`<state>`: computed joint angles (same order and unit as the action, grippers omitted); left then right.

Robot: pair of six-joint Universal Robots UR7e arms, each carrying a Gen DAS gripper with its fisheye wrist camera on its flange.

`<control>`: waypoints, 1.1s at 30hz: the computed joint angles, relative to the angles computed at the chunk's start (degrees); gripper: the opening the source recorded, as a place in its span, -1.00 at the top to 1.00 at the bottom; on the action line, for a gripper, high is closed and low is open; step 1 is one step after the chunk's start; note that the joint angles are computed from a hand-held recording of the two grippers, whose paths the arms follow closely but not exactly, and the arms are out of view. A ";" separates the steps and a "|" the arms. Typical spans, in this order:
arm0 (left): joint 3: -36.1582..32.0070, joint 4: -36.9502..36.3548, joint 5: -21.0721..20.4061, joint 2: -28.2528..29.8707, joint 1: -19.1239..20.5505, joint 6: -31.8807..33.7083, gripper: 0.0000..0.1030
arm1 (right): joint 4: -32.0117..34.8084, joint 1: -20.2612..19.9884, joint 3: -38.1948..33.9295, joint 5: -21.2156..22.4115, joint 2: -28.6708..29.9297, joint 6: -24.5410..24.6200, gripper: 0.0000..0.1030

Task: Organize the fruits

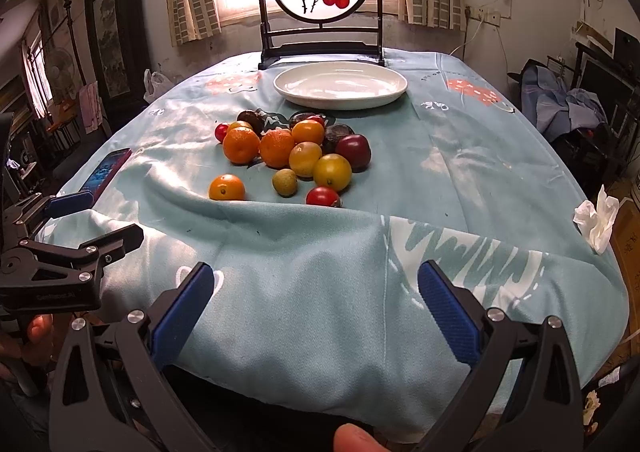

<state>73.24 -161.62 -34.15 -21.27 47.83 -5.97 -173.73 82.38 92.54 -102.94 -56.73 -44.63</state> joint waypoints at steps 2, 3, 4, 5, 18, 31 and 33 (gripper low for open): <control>0.03 -0.16 0.09 0.03 0.00 0.10 -0.96 | -0.04 0.03 0.13 -0.03 -0.08 -0.05 -0.97; 0.03 -0.18 0.16 0.06 0.02 0.09 -0.96 | -0.07 0.03 0.10 -0.08 -0.06 0.00 -0.97; 0.00 -0.04 0.11 0.04 0.01 0.02 -0.96 | -0.25 0.02 0.20 -0.11 -0.04 -0.01 -0.97; 0.03 0.08 0.10 0.01 0.05 -0.09 -0.96 | 0.09 0.01 0.07 -0.09 -0.09 0.10 -0.97; 0.17 0.33 0.24 -0.10 0.04 -0.37 -0.96 | 0.48 -0.22 0.15 0.32 -0.29 -0.10 -0.97; 0.18 0.43 0.20 -0.13 0.04 -0.39 -0.96 | 0.48 -0.14 0.16 0.25 -0.30 -0.15 -0.97; 0.28 0.44 0.19 -0.18 0.06 -0.40 -0.96 | 0.49 -0.12 0.15 0.21 -0.29 -0.05 -0.97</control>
